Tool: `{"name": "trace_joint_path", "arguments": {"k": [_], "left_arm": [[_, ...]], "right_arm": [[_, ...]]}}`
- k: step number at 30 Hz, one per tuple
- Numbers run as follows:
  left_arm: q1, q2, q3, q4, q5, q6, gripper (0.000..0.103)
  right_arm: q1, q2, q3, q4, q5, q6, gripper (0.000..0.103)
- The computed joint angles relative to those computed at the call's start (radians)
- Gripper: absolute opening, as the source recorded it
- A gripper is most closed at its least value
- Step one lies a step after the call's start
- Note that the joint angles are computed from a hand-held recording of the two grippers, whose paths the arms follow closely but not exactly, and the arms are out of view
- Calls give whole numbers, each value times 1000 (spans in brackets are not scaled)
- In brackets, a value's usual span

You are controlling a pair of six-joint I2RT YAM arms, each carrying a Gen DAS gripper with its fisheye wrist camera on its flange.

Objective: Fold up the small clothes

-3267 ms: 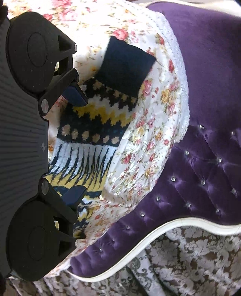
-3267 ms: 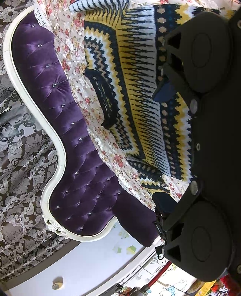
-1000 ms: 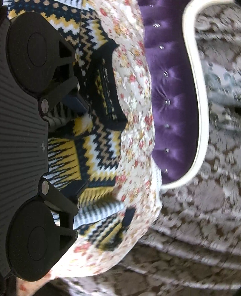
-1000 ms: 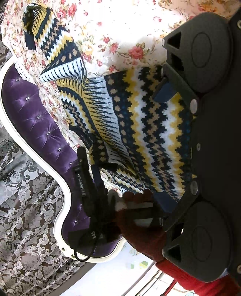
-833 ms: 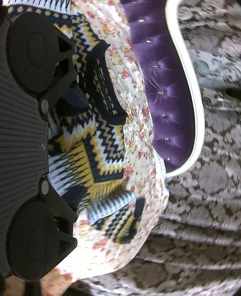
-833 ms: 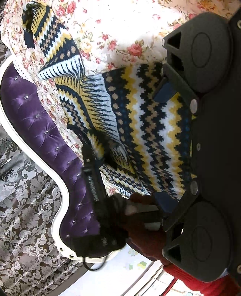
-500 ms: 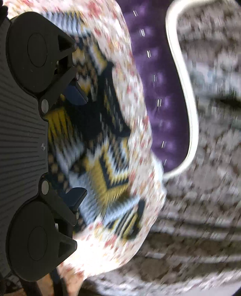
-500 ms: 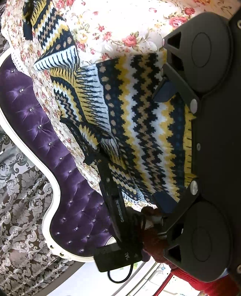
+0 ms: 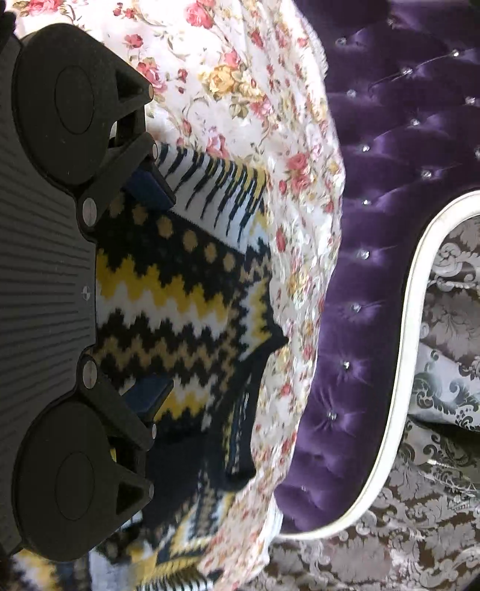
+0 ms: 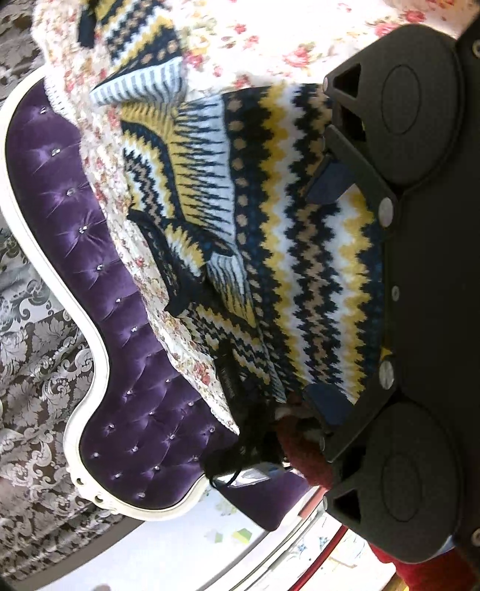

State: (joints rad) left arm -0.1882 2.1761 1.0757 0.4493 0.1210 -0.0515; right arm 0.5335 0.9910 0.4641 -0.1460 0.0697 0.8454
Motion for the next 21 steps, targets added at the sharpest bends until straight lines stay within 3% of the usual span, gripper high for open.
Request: {"name": "trace_joint_path", "arguments": {"k": [4,7,15,21], "left_arm": [[-46,26,-21,64,-95,77,103],[-27,32,-50,113,-72,63,103],[-27,39,-36,88,-73,68,103],[-27,46,-8,46,-74,76,103]], "right_arm": [[-41,81,42,16,-75,-53,103],[-46,147,80,7,-80,-90,103],[29,327,261,-89,232,-236,103],[-46,577,463,-99,265,-405,102]]}}
